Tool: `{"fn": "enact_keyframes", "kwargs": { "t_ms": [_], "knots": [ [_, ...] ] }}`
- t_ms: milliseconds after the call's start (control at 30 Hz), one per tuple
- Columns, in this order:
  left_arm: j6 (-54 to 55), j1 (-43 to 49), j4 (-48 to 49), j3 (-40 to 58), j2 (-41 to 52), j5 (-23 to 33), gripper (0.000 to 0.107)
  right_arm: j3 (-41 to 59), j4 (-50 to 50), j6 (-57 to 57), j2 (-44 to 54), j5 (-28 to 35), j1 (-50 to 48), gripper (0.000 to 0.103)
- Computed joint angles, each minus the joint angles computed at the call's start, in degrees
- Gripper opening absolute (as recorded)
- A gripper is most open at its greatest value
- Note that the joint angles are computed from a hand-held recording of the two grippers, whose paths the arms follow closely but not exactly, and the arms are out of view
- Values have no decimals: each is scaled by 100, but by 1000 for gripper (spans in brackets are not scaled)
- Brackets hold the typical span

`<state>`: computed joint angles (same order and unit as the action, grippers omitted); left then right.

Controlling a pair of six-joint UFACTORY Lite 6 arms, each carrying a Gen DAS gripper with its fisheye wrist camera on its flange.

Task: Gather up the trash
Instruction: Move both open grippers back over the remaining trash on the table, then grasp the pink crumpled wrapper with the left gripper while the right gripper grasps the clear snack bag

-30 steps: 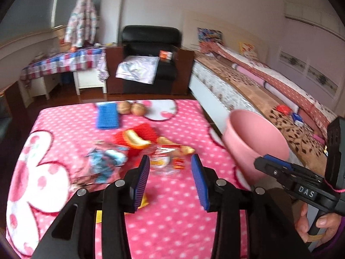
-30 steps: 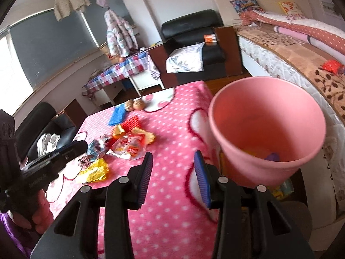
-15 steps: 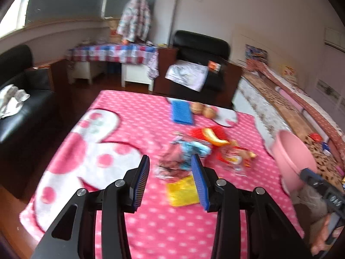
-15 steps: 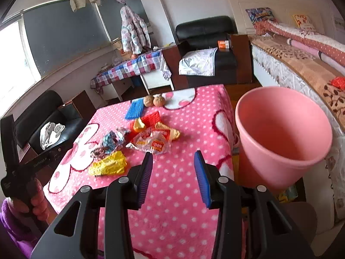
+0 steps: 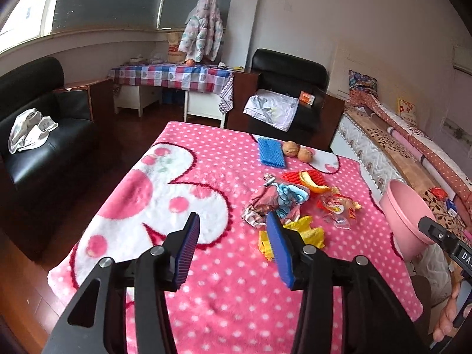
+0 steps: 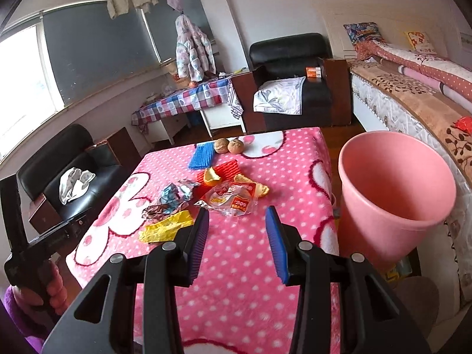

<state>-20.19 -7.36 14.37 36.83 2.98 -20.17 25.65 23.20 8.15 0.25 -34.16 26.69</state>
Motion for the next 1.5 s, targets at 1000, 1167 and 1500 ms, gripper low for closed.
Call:
{"fn": "enact_keyframes", "kwargs": {
  "t_ms": [1000,1167,1500],
  "knots": [
    [-3876,287,4232,2352,2390,271,69,2755,-3260,2587,2557,1781,-1025,41],
    [-4802,140,5207,3316,3133,484,66,3474,-3676,2813,3032,2126,-1055,41],
    [-7481,133,7797,4569,4218,328,27,4303,-4857,4102,3747,2396,-1186,49]
  ]
}}
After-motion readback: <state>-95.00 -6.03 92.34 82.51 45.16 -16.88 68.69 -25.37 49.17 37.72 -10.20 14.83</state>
